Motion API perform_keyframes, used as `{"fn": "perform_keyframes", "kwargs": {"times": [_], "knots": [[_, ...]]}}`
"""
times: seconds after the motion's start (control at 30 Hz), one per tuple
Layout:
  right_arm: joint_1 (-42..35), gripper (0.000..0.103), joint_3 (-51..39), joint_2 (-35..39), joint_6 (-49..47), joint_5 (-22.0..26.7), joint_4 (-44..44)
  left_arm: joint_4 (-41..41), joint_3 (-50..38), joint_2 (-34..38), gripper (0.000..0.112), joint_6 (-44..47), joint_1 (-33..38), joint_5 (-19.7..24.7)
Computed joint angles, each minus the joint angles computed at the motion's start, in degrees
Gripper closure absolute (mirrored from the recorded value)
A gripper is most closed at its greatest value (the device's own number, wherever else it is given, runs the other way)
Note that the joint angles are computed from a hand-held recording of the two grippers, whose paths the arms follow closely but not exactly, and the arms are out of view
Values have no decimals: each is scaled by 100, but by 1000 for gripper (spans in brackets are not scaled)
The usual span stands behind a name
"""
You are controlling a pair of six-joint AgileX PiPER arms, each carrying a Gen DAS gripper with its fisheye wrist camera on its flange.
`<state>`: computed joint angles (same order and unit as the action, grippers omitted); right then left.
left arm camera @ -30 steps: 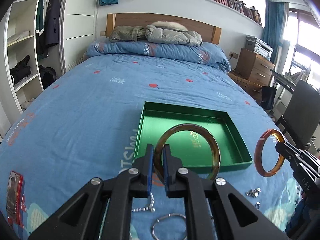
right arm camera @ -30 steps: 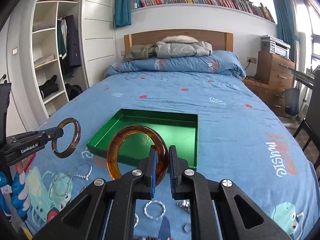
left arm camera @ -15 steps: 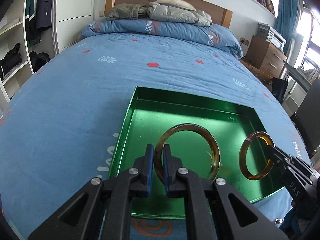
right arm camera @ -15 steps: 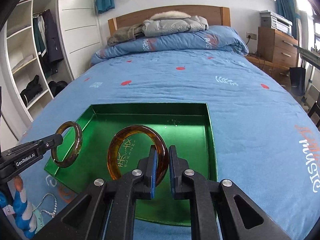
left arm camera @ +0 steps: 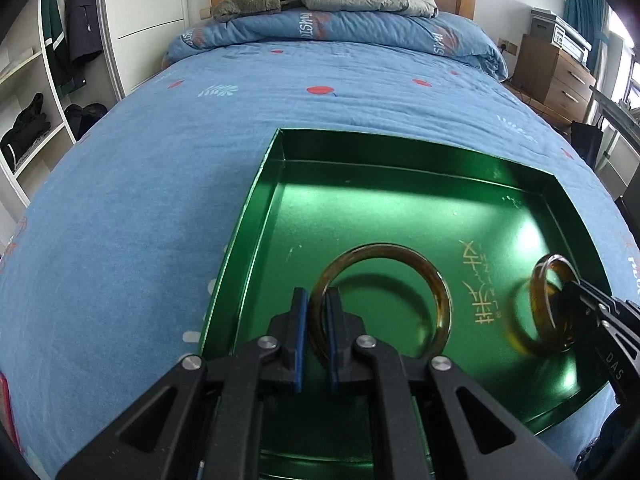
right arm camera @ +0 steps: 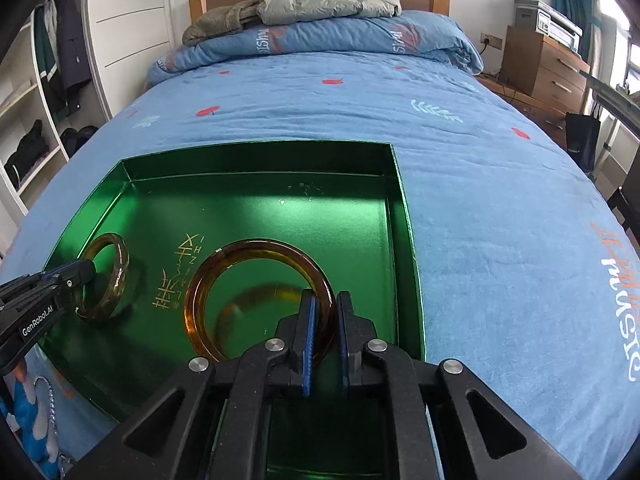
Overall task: Organize jewelry
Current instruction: 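Open both tools to release the bangles in the tray and lift away, then move the left tool to the brown beaded bracelet and grasp it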
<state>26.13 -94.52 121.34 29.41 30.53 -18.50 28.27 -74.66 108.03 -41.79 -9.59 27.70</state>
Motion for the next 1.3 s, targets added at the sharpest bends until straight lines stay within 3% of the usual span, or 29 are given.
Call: {"fn": "perform_keyframes", "kwargs": {"times": [0.17, 0.23, 0.3, 0.43, 0.6, 0.77, 0.9, 1.0, 1.3], "knots": [[16, 84, -168, 62, -263, 198, 103, 101, 69, -47, 103, -105, -11, -29], [9, 63, -179, 36, -489, 192, 313, -225, 103, -97, 103, 240, 59, -105], [2, 52, -140, -52, -606, 166, 468, -388, 82, -156, 101, 441, 90, -86], [13, 51, 161, -479, -564, 78, 567, -477, 175, -571, 90, 622, 71, 67], [77, 51, 644, -1396, -329, 128, 378, -293, 360, -1551, 90, 589, -71, 502], [195, 50, 1258, -2687, -155, 251, 123, -446, 675, -3033, 90, 840, -100, 930], [336, 49, 1869, -3926, -16, 397, -51, -876, 544, -3888, 90, 1501, -39, 1810], [552, 47, 2212, -4809, 199, 618, -304, -710, 544, -4529, 90, 1523, -116, 2368], [1821, 45, 2698, -6372, 1136, 1626, -1654, -524, 691, -5928, 90, 1563, -405, 3490]]}}
